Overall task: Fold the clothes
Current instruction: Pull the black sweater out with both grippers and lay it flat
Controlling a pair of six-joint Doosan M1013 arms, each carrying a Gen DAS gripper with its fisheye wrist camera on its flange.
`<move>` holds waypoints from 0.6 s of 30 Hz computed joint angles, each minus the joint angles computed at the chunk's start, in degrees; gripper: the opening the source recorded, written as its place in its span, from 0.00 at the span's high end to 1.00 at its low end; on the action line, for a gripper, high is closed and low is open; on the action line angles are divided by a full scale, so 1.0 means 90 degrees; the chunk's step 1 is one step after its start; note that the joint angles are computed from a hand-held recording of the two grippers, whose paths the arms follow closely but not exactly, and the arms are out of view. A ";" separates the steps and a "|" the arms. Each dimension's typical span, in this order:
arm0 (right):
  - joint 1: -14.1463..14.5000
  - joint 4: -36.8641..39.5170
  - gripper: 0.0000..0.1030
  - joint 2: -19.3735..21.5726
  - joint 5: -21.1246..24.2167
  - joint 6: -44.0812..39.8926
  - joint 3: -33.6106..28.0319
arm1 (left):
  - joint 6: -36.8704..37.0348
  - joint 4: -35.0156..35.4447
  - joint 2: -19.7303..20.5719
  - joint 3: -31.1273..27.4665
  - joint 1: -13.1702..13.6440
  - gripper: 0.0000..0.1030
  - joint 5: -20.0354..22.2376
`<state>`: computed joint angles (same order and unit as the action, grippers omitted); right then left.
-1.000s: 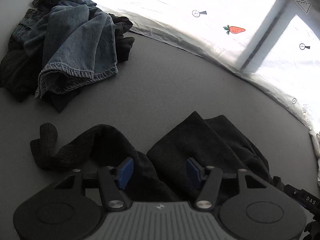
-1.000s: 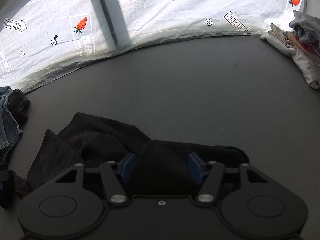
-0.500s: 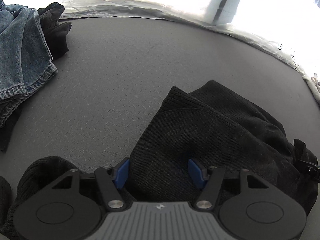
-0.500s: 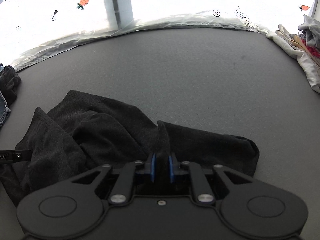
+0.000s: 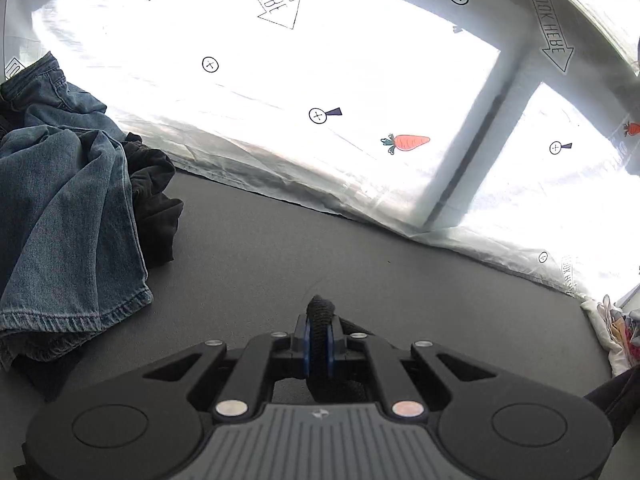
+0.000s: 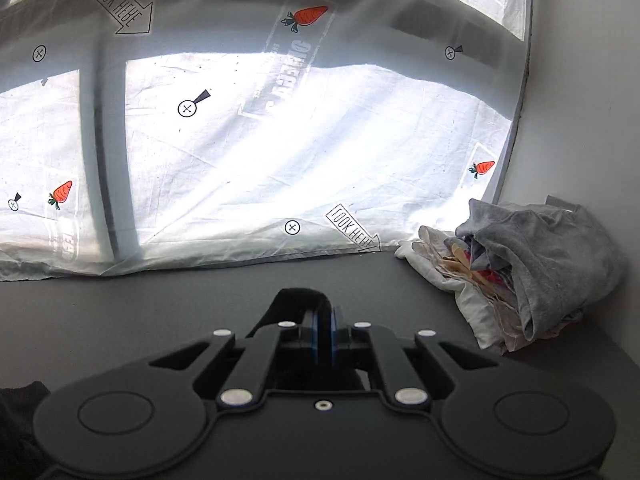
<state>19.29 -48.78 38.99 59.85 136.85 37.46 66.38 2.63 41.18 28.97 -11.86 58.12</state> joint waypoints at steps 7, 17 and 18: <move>-0.0129 -0.0933 0.91 -0.0050 -0.0294 0.0211 -0.0161 | -0.0680 0.0353 -0.0649 0.0878 0.0100 0.92 -0.0849; 0.0020 0.1524 0.57 -0.0120 0.0731 -0.0552 0.0477 | -0.1403 0.0898 -0.1241 0.2473 0.0155 0.79 0.0412; 0.0088 0.1723 0.57 -0.0204 0.0736 -0.0475 0.0709 | -0.1388 0.1027 -0.1339 0.2673 0.0155 0.75 0.0399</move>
<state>20.08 -33.27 37.15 66.48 132.57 43.84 53.89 11.87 29.13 53.03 -10.46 61.71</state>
